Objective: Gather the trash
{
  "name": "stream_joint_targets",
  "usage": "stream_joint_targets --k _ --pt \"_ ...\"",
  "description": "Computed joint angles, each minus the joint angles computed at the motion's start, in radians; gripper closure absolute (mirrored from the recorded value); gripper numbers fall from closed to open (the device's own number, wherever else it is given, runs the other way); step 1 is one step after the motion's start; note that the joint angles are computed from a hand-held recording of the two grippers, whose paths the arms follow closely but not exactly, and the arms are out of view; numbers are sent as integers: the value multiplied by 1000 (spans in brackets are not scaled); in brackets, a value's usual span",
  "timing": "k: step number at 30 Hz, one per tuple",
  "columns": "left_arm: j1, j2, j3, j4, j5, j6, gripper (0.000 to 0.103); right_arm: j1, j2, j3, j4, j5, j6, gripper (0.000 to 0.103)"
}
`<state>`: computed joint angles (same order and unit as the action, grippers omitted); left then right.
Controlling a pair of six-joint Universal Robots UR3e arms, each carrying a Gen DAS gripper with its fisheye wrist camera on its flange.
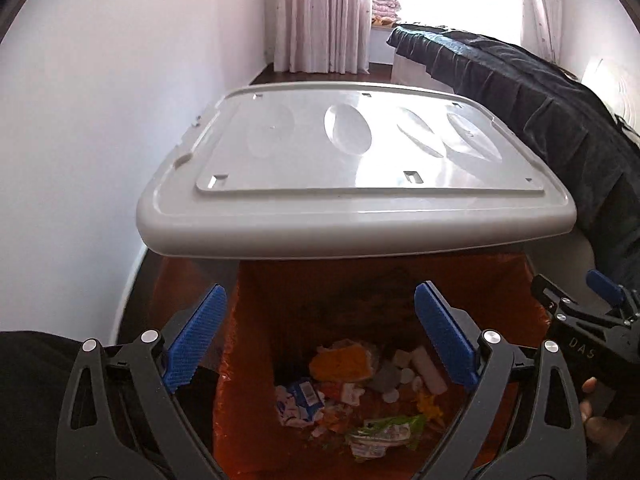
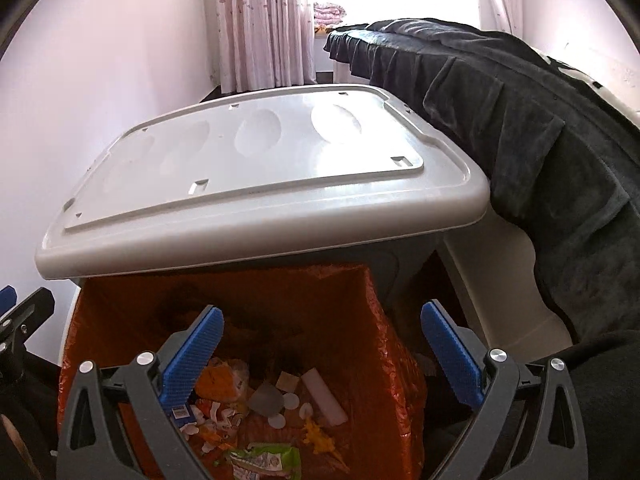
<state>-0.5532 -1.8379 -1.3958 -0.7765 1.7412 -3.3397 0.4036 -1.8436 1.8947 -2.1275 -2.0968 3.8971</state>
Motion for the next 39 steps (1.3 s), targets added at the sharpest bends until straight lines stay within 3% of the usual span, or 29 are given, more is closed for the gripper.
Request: stream_joint_targets --k 14,22,39 --pt "7 6 -9 -9 -9 -20 10 6 9 -5 8 -5 7 5" --pt "-4 -4 -11 -11 49 -40 8 10 16 -6 9 -10 8 5" --pt "53 22 -49 -40 -25 -85 7 -3 4 10 -1 7 17 5"
